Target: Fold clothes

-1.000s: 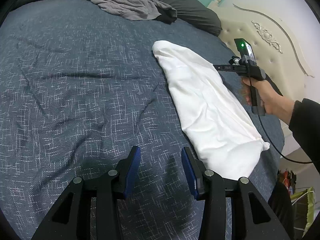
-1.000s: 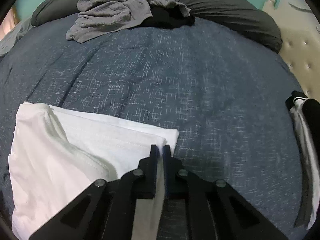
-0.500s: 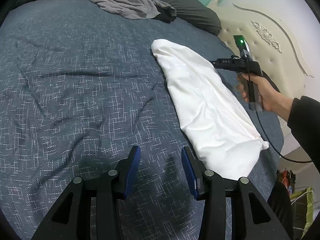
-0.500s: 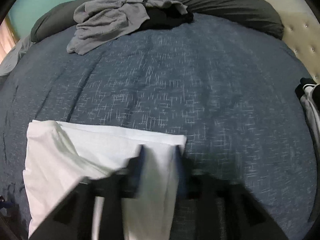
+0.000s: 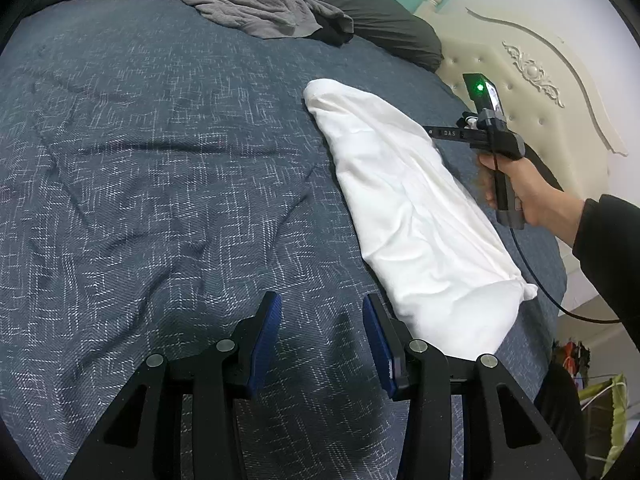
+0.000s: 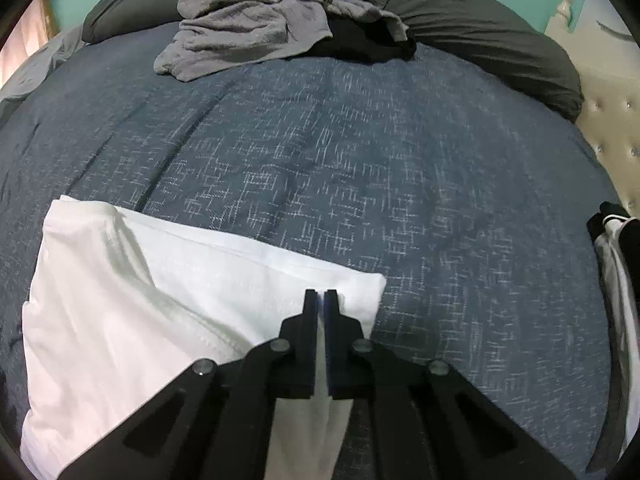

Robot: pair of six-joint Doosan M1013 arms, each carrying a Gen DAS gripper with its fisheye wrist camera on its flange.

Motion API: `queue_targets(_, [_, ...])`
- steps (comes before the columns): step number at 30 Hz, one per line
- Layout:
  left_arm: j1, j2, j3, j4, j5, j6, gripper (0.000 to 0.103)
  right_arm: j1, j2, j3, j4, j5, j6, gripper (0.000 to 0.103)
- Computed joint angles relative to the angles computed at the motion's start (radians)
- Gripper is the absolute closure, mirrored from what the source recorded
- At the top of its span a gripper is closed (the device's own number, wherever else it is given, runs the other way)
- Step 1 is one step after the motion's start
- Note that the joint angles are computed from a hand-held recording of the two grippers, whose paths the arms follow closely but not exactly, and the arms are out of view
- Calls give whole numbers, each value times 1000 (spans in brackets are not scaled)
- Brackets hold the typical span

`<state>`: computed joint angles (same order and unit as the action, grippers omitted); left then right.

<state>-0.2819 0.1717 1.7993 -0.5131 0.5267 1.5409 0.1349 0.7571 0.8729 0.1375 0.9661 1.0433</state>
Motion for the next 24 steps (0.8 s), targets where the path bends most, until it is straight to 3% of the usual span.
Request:
queue_targets(14, [0, -1, 0, -2, 1, 3, 57, -13, -16, 15, 12, -74, 67, 102])
queue_targets(24, [0, 0, -6, -7, 8, 15, 57, -6, 36, -54, -39, 5, 99, 103])
